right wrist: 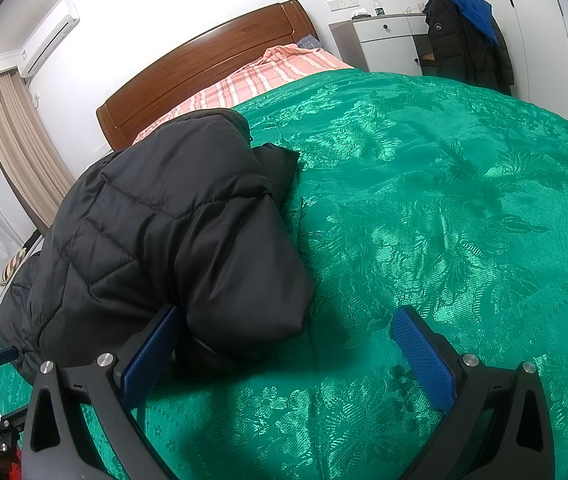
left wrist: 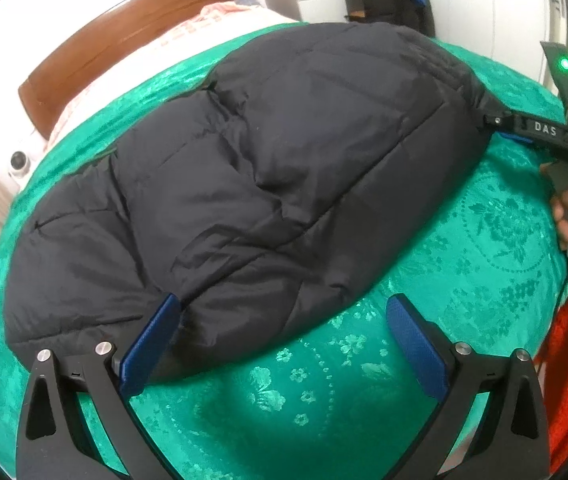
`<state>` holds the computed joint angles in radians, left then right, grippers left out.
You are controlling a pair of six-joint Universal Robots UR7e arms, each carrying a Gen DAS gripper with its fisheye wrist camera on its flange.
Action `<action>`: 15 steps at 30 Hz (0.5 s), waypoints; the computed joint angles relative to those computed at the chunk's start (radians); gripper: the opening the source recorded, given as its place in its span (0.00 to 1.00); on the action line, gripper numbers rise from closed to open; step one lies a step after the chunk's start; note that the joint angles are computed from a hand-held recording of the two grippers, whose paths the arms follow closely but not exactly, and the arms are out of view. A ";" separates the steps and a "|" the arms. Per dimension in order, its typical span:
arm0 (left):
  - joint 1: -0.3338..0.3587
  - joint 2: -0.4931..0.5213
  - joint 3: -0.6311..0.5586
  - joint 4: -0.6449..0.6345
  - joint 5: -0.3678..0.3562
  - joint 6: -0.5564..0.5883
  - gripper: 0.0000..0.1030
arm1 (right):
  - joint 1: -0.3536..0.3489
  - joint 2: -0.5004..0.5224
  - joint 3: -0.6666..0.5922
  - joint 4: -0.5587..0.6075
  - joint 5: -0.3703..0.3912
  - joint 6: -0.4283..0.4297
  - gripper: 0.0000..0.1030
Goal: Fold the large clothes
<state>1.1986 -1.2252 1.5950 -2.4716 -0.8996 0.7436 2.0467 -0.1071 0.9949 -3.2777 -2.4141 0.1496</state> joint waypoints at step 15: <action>-0.021 -0.025 0.048 -0.030 0.003 0.043 1.00 | 0.000 0.000 0.000 -0.001 -0.002 -0.002 1.00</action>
